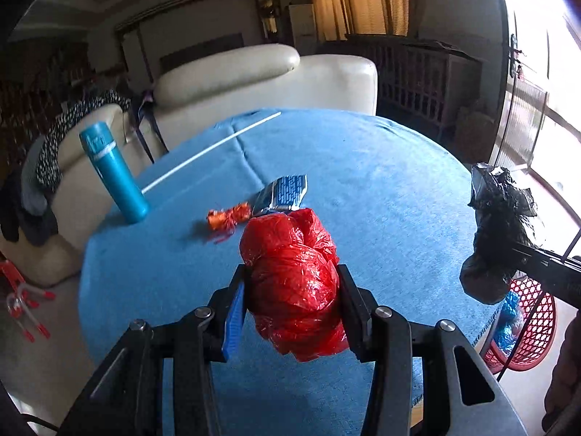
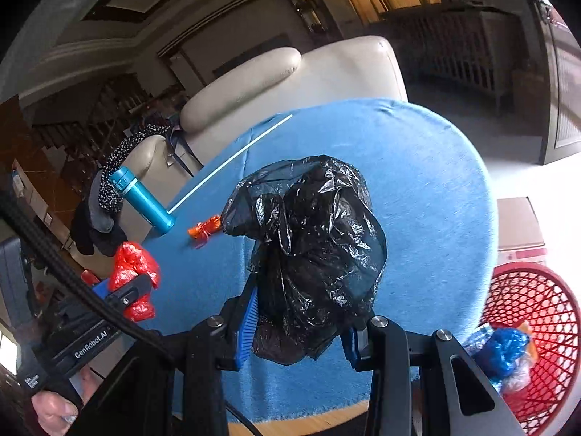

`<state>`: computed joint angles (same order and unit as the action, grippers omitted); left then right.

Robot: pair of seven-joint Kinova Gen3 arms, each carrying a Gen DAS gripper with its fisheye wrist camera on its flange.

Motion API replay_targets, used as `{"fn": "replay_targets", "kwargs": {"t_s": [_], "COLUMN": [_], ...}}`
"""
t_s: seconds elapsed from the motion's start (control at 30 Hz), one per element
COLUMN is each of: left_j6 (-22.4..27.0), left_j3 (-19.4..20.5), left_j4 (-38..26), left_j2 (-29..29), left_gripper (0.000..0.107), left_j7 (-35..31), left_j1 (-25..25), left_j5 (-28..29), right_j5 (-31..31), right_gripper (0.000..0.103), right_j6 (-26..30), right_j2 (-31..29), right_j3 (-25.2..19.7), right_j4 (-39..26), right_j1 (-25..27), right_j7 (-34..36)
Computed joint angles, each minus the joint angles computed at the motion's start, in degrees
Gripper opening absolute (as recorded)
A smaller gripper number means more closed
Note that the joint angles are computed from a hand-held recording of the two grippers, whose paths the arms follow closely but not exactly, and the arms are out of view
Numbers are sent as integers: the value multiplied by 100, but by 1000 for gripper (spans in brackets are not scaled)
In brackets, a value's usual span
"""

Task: Collect trash
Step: 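Lift the red bag with the left tool while the right tool carries the black bag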

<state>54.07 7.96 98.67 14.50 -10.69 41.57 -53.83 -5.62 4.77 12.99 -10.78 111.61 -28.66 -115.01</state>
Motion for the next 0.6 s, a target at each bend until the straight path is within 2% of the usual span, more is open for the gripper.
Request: {"fn": "replay_targets", "kwargs": {"t_s": [0.27,0.6], "left_j6": [386,664], "left_j3": [15,-49], "left_j4": [-360,-713], "left_j2": [218,424], "left_gripper": [48,48], "left_j7": [-117,-325], "left_j1": [289,542], "left_j5": [-166,-162], "right_j5": [-69,-184], "right_gripper": [42,42], "right_j6": [-229,-418], "right_j2": [-279,-411], "right_j3": [-145,-807], "right_j4": [426,700], "right_j1": [309,1092], "right_j7": [54,116]}}
